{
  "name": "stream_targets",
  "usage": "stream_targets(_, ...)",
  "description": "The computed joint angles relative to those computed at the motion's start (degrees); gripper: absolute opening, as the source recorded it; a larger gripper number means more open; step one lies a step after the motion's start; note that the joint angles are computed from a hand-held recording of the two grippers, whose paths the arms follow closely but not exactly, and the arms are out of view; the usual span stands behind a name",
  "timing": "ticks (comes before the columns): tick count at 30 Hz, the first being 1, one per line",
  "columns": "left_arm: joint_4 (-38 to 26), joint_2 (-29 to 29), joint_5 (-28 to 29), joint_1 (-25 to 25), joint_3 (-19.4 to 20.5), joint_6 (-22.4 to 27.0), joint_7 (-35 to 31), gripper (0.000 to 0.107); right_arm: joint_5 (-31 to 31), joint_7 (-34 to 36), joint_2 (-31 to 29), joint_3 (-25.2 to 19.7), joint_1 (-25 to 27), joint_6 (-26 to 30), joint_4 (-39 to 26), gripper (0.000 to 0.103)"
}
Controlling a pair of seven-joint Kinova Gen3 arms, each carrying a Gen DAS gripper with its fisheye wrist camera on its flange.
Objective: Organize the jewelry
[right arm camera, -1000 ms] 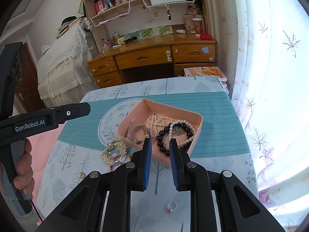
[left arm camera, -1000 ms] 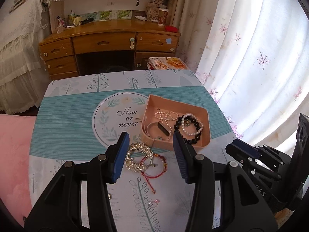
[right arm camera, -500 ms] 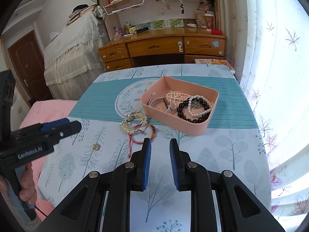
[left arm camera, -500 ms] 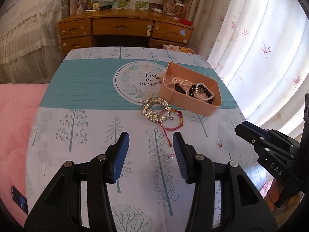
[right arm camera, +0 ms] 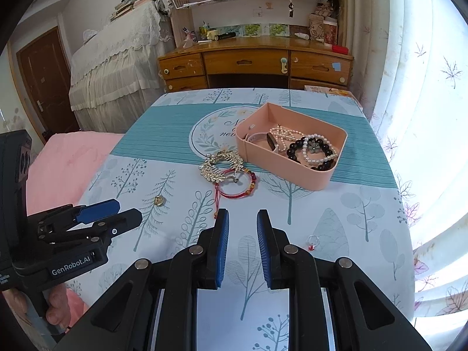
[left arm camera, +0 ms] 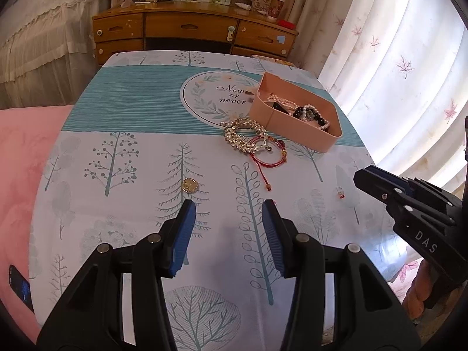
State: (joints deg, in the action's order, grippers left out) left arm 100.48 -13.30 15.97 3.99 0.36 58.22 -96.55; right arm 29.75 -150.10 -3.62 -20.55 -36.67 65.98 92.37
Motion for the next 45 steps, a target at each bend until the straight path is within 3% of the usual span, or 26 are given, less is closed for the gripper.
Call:
stream_targets(16,-2.76,7.44,0.50,-2.06,-0.21,-0.78,-1.66,0.044,-7.88,9.40,9.38,7.67,2.17,-4.30,-5.28,0.020)
stream_targets(30,-17.59,21.09,1.44,-5.36,1.50,4.96,-0.98,0.044,-20.77,19.55,20.25,13.83,9.12,-6.81,-13.76,0.020)
stream_targets(36,-22.90,26.13,-0.17,-4.22,2.91,6.95,2.32,0.044,-20.07,20.92,24.94,15.41,7.55,-4.69,-17.23,0.020)
stream_targets(45,-27.10,30.40,-1.26,-2.90,3.98,8.67,5.38,0.044,-19.19,20.89,26.20,16.31,6.68,-5.40,-17.12,0.020)
